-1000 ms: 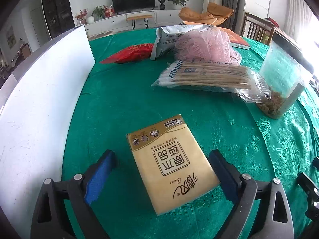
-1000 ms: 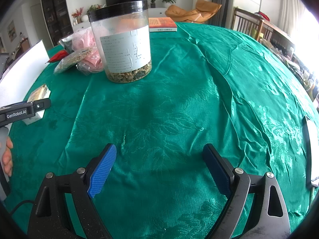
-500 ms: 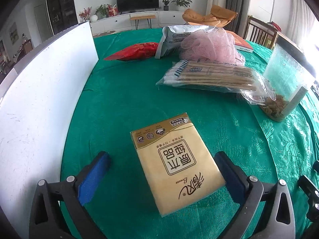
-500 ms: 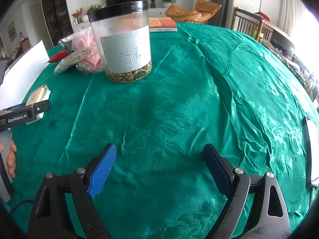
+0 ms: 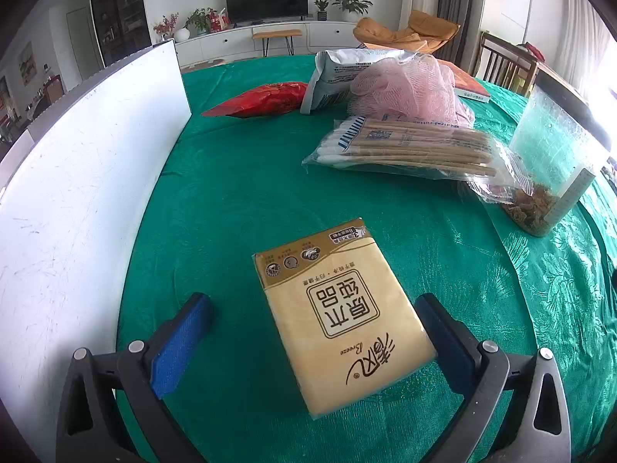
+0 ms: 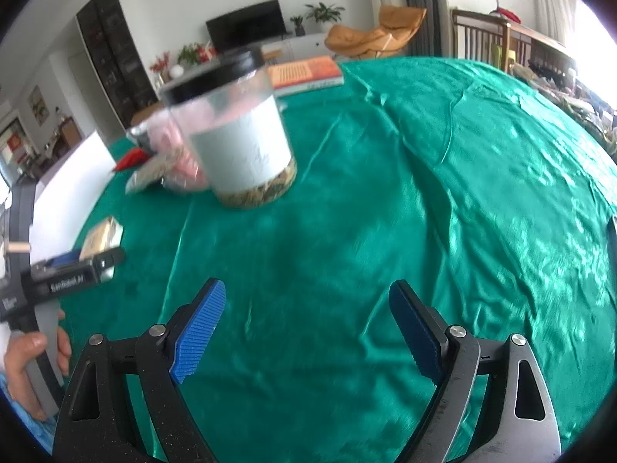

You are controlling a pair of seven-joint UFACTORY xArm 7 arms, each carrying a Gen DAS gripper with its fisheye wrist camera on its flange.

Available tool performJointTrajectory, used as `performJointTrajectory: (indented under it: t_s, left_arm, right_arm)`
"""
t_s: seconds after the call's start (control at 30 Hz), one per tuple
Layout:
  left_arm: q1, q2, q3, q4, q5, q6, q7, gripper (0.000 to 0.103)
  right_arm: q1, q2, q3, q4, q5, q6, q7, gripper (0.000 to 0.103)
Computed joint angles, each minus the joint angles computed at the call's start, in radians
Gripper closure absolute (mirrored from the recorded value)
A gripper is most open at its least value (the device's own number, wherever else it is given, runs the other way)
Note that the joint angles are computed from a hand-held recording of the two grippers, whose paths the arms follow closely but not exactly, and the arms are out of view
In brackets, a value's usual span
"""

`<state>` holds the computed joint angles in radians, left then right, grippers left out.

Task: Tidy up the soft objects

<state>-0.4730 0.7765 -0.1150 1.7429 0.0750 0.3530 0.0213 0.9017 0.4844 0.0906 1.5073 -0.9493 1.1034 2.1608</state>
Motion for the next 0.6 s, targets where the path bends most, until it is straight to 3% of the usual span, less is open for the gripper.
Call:
performJointTrajectory:
  t_s: [0.1,0.17,0.27,0.4,0.6]
  left_arm:
    - [0.0,0.0,0.0,0.0,0.0,0.0,0.0,0.0]
    - [0.0,0.0,0.001,0.0,0.0,0.0,0.0,0.0]
    - [-0.001,-0.001,0.001,-0.001,0.0,-0.001,-0.002,0.0]
    - [-0.001,0.0,0.001,0.0,0.0,0.0,-0.002,0.0]
    - [-0.001,0.0,0.001,0.0,0.0,0.001,-0.002,0.0]
  right_arm:
    - [-0.016,-0.085,-0.021,-0.093,-0.063,0.06,0.009,0.014]
    - [-0.072,-0.142,-0.022,-0.163,-0.093,0.036,-0.002,0.014]
    - [-0.205,-0.176,-0.018,-0.224,-0.108,-0.137,-0.117,0.014]
    - [-0.333,-0.112,-0.019,-0.193,-0.074,-0.408,-0.353,0.016]
    - [-0.293,-0.046,-0.054,-0.133,-0.12,-0.57,-0.513,0.017]
